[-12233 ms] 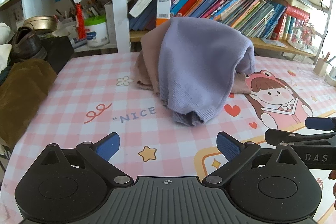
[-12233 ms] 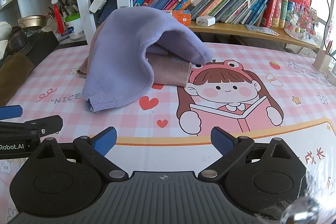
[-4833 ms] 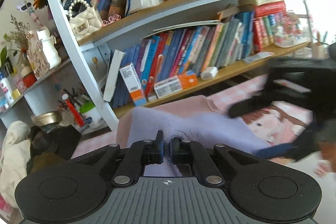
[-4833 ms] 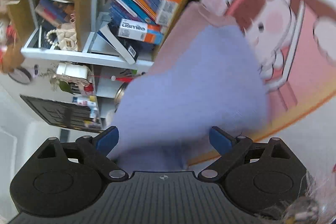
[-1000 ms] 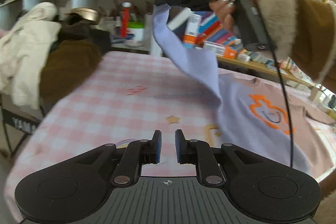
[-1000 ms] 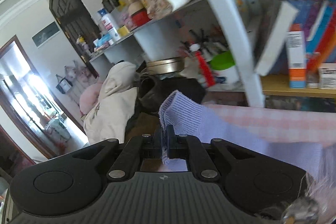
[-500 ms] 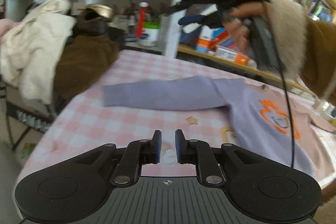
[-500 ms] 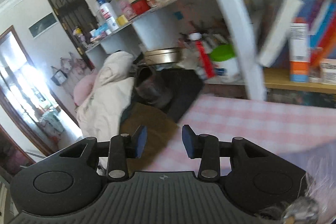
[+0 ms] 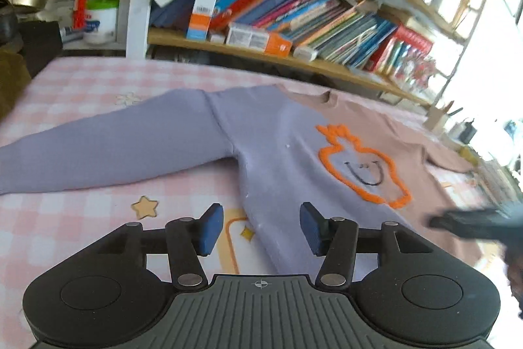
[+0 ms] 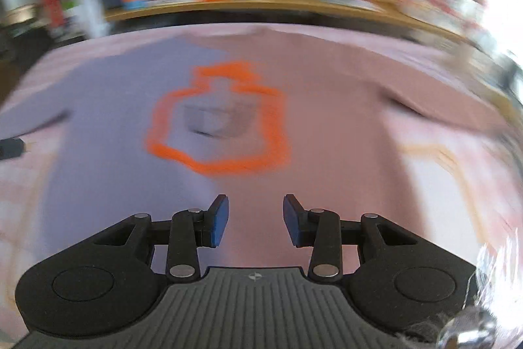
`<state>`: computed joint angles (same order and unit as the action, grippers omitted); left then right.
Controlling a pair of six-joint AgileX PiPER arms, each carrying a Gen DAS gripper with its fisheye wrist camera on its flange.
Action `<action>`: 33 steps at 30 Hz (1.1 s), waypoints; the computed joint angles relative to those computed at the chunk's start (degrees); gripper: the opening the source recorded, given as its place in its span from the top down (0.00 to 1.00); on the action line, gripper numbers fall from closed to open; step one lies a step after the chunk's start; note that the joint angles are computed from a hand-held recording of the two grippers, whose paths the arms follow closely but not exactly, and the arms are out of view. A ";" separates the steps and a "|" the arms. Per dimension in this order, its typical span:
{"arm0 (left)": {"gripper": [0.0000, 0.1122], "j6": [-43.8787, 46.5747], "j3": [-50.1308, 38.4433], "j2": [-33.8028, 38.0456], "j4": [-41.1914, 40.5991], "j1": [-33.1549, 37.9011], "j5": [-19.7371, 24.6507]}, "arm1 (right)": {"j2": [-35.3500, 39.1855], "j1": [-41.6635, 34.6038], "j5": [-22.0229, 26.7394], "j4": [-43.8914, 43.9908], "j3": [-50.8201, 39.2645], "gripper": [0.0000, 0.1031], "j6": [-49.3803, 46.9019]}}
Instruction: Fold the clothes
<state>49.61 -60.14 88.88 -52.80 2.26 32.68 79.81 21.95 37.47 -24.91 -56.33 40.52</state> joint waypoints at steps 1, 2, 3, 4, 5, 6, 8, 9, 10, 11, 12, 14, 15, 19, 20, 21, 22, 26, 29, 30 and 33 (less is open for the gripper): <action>0.54 -2.98 -1.26 1.30 2.25 -1.04 -0.98 | -2.28 -0.36 0.94 -3.05 2.54 0.65 4.45; 0.54 -6.46 -2.37 2.42 5.11 -2.30 -2.20 | -3.89 -0.66 1.99 -5.67 4.38 0.65 8.41; 0.54 -9.48 -3.44 3.46 7.87 -3.47 -3.23 | -5.46 -1.03 3.13 -8.00 6.13 0.65 11.99; 0.54 -11.97 -4.47 4.42 10.43 -4.55 -4.10 | -6.60 -1.82 3.79 -8.52 7.31 0.65 13.28; 0.54 -14.07 -5.56 5.43 12.77 -5.31 -4.55 | -7.18 -2.75 4.24 -8.72 7.96 0.65 13.21; 0.54 -16.03 -6.65 6.46 15.02 -5.90 -4.80 | -7.73 -3.73 4.66 -8.90 8.59 0.65 13.09; 0.55 -20.47 -8.46 8.37 19.55 -7.20 -5.55 | -7.73 -5.87 5.15 -8.36 9.00 0.65 10.77; 0.55 -22.91 -9.36 9.27 21.75 -7.76 -5.65 | -7.87 -6.57 5.26 -7.68 9.16 0.65 10.20; 0.57 -25.55 -10.29 10.14 23.92 -8.27 -5.50 | -8.00 -7.27 5.37 -7.00 9.31 0.65 9.62; 0.60 -27.32 -10.96 10.81 25.26 -8.64 -5.61 | -8.12 -7.98 5.48 -6.33 9.46 0.65 9.04; 0.66 -28.19 -11.34 11.25 25.75 -8.85 -6.03 | -8.22 -8.70 5.59 -5.65 9.61 0.66 8.44; 0.96 -29.73 -12.79 12.52 26.19 -8.76 -5.62 | -7.56 -10.56 4.97 -3.14 9.49 0.70 5.56; 0.96 -30.33 -13.46 13.17 26.08 -8.51 -5.43 | -7.70 -10.94 4.60 -1.96 9.56 0.74 4.25; 0.96 -37.91 -16.03 15.05 32.26 -8.11 -7.12 | -7.42 -13.73 1.32 5.63 9.15 0.93 -5.12; 0.96 -39.91 -16.86 15.56 34.23 -8.13 -7.31 | -6.76 -14.12 0.21 7.74 8.70 0.95 -7.43; 0.96 -40.36 -17.77 16.17 34.83 -8.04 -7.16 | -6.08 -14.47 -0.85 9.90 8.25 0.95 -9.74; 0.96 -39.91 -18.92 16.92 34.53 -7.87 -6.59 | -5.43 -13.86 -1.43 9.78 7.92 0.95 -9.77; 0.96 -40.79 -20.68 18.19 37.26 -8.69 -6.27 | -4.91 -12.60 -2.71 9.83 7.83 0.96 -9.94; 0.96 -41.71 -21.52 18.92 39.65 -9.47 -6.37 | -6.26 -14.16 -2.85 12.43 8.91 0.96 -13.19; 0.96 -41.85 -21.48 19.10 40.15 -9.73 -6.66 | -6.68 -14.94 -2.96 13.96 9.26 0.96 -14.95; 0.96 -41.03 -21.87 19.64 40.16 -10.27 -6.99 | -6.02 -14.72 -2.79 12.40 8.68 0.96 -14.19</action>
